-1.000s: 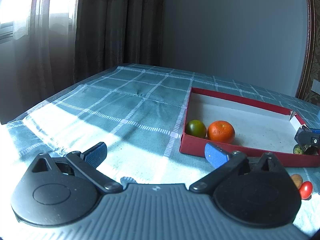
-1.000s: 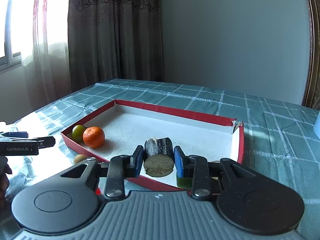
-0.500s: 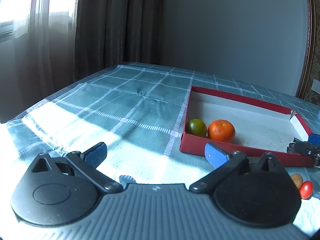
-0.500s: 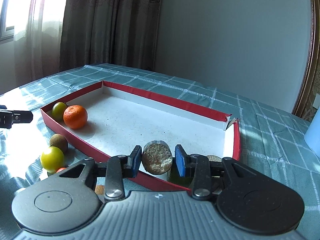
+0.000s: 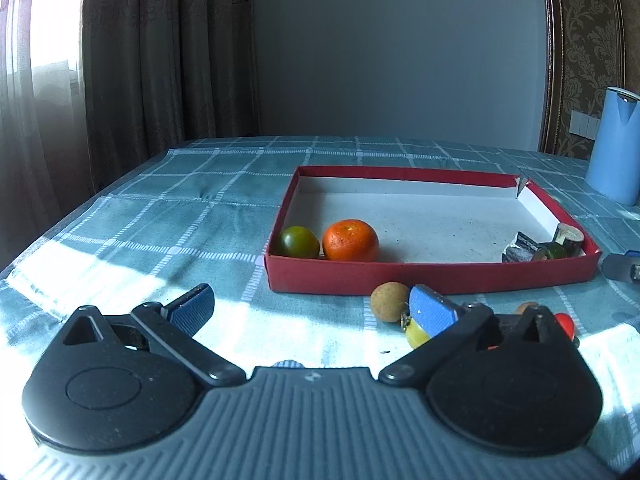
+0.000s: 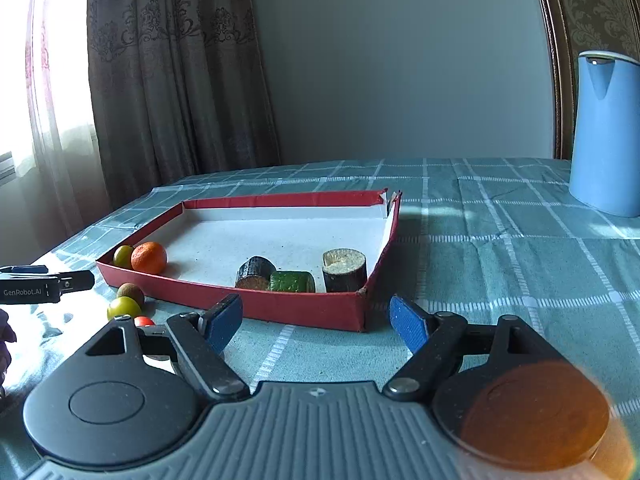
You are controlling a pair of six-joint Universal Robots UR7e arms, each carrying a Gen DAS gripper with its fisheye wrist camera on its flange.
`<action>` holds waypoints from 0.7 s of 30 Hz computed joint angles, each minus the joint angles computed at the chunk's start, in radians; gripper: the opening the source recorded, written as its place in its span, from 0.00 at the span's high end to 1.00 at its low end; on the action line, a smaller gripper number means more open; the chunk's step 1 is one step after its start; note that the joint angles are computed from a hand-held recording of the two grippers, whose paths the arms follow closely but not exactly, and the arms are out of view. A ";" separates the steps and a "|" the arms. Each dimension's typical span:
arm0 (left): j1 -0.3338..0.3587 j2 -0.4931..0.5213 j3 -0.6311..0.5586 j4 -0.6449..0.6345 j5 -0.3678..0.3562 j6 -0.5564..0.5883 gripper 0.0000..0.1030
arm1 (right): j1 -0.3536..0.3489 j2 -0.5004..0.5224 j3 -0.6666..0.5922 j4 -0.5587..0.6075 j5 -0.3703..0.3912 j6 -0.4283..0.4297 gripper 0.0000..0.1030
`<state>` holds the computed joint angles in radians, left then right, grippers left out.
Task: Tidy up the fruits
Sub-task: 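Grasp the green tomato on the cloth with the left gripper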
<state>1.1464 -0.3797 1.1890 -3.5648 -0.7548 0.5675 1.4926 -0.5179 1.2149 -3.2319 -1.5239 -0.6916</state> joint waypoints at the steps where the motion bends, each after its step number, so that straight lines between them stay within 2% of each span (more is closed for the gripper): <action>1: -0.005 0.009 -0.005 -0.001 0.002 0.021 0.00 | -0.004 -0.002 -0.001 0.006 0.008 0.018 0.21; 5: -0.021 0.046 -0.043 0.027 0.019 0.048 0.02 | -0.010 -0.007 -0.003 0.030 0.024 0.042 0.21; 7: -0.024 0.058 -0.069 0.087 0.043 0.009 0.06 | -0.013 -0.009 -0.001 0.036 0.033 0.040 0.21; 11: -0.022 0.069 -0.103 0.159 0.063 -0.083 0.06 | -0.016 -0.012 -0.001 0.043 0.047 0.050 0.19; 15: -0.015 0.047 -0.083 0.204 0.025 -0.180 0.22 | -0.017 -0.013 -0.005 0.061 0.049 0.058 0.18; 18: -0.020 0.043 -0.058 0.171 0.015 -0.177 0.31 | -0.018 -0.013 -0.007 0.064 0.049 0.062 0.18; 21: -0.027 0.039 -0.032 0.134 0.017 -0.165 0.32 | -0.018 -0.012 -0.009 0.065 0.048 0.071 0.18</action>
<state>1.1199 -0.3412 1.1568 -3.4305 -0.7380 0.4023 1.4742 -0.5297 1.2055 -3.1670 -1.4756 -0.6210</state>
